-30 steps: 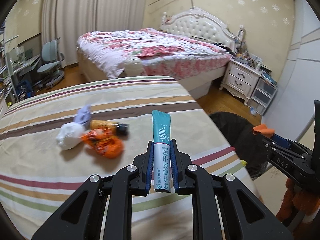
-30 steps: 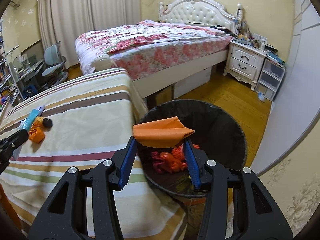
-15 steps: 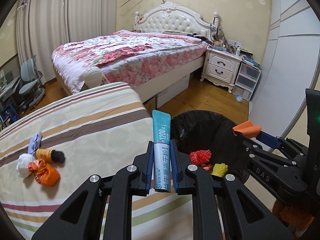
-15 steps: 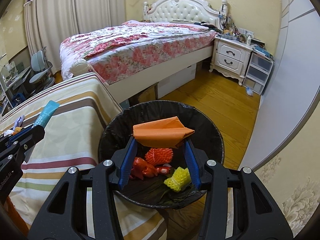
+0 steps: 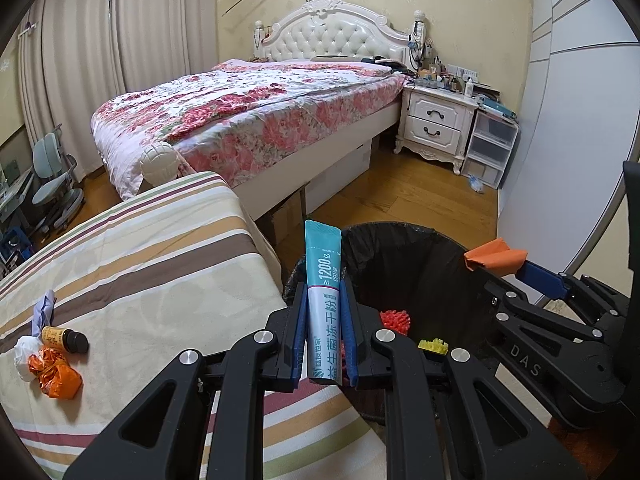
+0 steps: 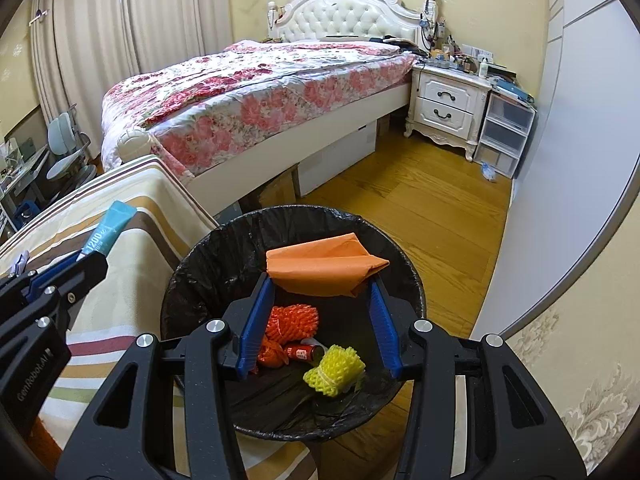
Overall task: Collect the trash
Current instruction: 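Carry tube and orange cloth over the bin and open both tools, then move both open tools back to the trash pile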
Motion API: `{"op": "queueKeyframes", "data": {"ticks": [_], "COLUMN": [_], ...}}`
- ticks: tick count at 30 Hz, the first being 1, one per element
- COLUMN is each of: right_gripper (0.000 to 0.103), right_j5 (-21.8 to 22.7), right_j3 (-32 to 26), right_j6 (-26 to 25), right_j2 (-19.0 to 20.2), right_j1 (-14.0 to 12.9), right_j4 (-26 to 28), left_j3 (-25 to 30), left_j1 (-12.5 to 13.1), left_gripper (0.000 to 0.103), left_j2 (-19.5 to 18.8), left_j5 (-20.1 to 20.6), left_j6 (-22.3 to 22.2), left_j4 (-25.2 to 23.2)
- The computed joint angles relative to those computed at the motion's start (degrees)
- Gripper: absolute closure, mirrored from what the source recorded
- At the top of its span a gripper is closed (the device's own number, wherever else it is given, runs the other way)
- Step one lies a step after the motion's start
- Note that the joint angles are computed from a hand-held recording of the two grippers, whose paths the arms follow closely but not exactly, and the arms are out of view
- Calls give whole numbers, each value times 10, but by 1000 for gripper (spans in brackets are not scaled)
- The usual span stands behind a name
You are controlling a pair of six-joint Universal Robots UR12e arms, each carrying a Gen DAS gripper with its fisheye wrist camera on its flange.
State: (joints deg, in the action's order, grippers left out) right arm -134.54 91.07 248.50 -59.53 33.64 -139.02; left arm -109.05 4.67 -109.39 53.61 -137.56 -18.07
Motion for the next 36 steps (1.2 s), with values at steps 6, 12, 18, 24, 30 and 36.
{"op": "queueKeyframes", "data": {"ticks": [6, 12, 18, 24, 30, 36], "right_gripper": [57, 56, 55, 47, 46, 45], "right_j5": [4, 11, 20, 23, 20, 14], "right_j3": [6, 14, 20, 25, 25, 20], "right_j6": [1, 8, 14, 28, 35, 46], "right_j2": [-2, -5, -8, -9, -10, -11], "right_j1": [-5, -10, -15, -17, -15, -10], "right_j4": [-8, -9, -8, -5, 4, 16], "left_j3": [5, 4, 2, 3, 3, 4], "left_j1": [-11, -19, -23, -24, -22, -15], "left_gripper": [86, 86, 85, 62, 45, 38], "left_j2": [-6, -7, -8, -9, -8, -7], "left_j5": [16, 24, 31, 36, 39, 45], "left_j6": [-4, -4, -6, -2, -6, -18], "left_j4": [0, 2, 12, 3, 1, 14]}}
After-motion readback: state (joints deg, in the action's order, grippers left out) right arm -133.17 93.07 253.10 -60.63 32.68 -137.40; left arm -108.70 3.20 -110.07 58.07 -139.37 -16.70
